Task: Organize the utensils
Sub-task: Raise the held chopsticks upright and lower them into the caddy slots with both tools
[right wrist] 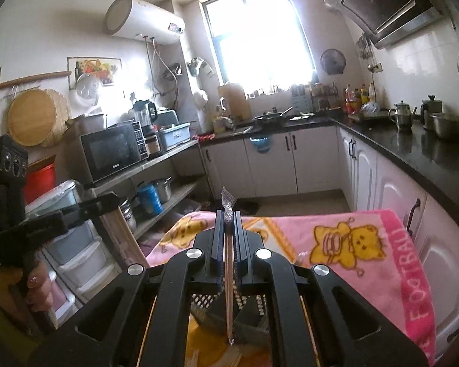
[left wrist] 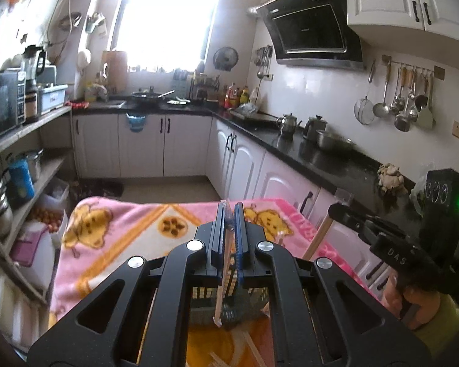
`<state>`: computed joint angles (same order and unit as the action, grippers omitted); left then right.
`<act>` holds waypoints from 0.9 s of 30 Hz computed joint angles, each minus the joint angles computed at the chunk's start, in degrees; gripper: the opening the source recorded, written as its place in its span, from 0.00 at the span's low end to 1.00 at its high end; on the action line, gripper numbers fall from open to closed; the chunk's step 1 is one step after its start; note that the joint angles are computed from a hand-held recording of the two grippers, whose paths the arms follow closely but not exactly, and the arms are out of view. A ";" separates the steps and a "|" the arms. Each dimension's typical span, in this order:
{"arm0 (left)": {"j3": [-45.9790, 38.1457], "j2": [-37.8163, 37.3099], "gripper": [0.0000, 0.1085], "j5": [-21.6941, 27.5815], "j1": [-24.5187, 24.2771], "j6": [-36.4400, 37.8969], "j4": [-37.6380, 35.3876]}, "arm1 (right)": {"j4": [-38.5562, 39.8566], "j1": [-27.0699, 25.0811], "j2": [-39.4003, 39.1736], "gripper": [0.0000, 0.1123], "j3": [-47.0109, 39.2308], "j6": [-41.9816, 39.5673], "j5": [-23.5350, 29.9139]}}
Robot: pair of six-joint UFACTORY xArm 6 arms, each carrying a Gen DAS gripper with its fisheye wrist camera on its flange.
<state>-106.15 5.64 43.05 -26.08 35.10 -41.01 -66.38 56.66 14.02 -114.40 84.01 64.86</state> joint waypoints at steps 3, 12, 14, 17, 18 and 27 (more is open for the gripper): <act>-2.77 1.90 0.01 -0.35 -0.25 -0.57 0.93 | -0.70 -0.69 0.13 0.05 -0.66 -0.34 0.58; -9.06 7.63 0.01 -1.96 -1.04 -1.64 2.35 | -1.71 -3.26 0.38 0.05 -0.55 0.46 0.23; -9.51 8.39 0.01 -2.05 -1.12 -1.61 2.41 | -1.90 -3.76 0.37 0.05 -0.03 0.68 -0.10; -9.43 9.35 0.01 -2.80 -1.26 -1.44 2.14 | -2.04 -4.28 0.48 0.05 0.72 1.05 -0.52; -8.95 9.52 0.01 -3.35 -1.32 -1.28 1.99 | -1.96 -4.62 0.48 0.05 1.20 1.33 -0.97; -7.22 11.35 0.01 -3.59 -1.23 -1.53 1.10 | -0.81 -6.22 0.22 0.05 4.94 4.53 -2.25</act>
